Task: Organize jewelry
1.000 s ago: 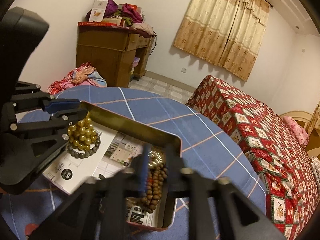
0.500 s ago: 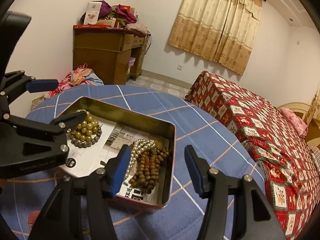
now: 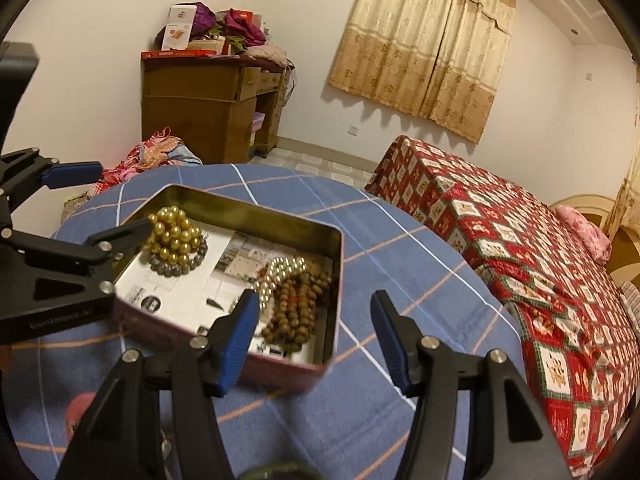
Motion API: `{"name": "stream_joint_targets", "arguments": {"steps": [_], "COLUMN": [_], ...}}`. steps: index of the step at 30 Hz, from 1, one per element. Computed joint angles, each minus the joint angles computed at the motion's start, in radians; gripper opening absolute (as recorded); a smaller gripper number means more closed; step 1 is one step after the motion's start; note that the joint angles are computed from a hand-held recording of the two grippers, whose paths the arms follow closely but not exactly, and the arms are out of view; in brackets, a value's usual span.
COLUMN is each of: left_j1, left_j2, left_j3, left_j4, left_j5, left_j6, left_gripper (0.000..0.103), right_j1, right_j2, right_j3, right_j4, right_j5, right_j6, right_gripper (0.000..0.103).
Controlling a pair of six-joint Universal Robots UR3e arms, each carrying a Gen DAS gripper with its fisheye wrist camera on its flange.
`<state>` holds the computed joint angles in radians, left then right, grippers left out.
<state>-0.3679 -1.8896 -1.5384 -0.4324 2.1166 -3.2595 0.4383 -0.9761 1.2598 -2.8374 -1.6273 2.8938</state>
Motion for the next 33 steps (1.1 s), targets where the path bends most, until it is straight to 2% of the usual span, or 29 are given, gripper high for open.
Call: {"name": "stream_joint_targets", "arguments": {"steps": [8,15,33], "left_j1": [-0.072,-0.136,-0.181], "left_j2": [0.152,0.179,0.157], "left_j3": [-0.236,-0.289,-0.267], "left_j4": [0.018,0.0,-0.014], "left_j5": [0.001,-0.008,-0.047], "left_j6": [-0.053,-0.094,-0.061], "left_gripper": [0.075,0.075,0.075], "right_j1": [-0.041,-0.089,-0.085], "right_j2": [-0.169,-0.285,-0.286], "right_j3": [0.289,0.523,0.585], "right_j4": [-0.064,-0.125,-0.171], "right_j5": [-0.013,0.009,0.002], "right_j6": [0.073,0.13,0.12], "right_gripper": [0.064,0.066,0.068]}}
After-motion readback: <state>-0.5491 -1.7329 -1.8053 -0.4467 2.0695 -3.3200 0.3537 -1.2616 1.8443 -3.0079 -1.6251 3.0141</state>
